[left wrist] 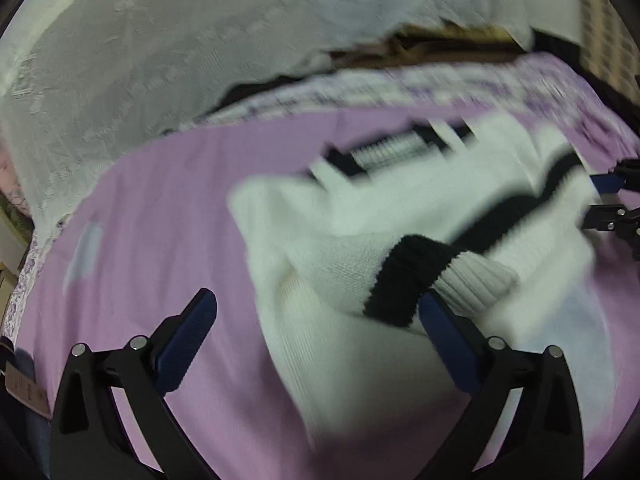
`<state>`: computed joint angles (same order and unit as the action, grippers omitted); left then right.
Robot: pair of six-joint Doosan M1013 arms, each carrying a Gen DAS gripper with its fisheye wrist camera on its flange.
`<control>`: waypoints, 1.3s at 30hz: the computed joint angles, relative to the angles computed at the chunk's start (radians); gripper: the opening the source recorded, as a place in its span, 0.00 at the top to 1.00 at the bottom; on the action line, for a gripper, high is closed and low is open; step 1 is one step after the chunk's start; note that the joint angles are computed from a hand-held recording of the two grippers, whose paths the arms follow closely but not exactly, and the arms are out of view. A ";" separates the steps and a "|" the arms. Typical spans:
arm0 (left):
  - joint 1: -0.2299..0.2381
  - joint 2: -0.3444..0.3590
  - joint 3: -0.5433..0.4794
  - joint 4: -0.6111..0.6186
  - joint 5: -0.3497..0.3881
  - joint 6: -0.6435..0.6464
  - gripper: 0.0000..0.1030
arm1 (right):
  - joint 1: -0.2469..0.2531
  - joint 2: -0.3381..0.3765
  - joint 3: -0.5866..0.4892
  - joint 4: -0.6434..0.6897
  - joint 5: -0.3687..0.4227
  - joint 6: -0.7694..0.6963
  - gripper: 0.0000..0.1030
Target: Fold small clothes
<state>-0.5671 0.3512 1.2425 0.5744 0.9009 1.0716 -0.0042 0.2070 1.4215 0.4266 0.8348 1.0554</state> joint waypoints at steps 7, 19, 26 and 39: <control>0.120 0.085 -0.196 -0.267 0.079 -0.140 0.05 | -0.022 0.079 -0.124 0.086 -0.053 0.245 0.48; 0.037 0.078 -0.119 -0.077 0.124 -0.043 0.05 | -0.032 0.079 -0.095 0.049 -0.061 0.251 0.46; 0.067 0.126 -0.222 -0.262 0.093 -0.037 0.05 | -0.016 0.147 -0.188 0.003 -0.015 0.306 0.56; 0.098 0.202 -0.277 -0.310 0.187 -0.111 0.04 | -0.077 0.205 -0.207 0.113 0.047 0.377 0.86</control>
<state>-0.4689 0.5527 0.9650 0.2641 1.0882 0.9609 -0.0813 0.4118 1.2147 0.5392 0.8815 1.4327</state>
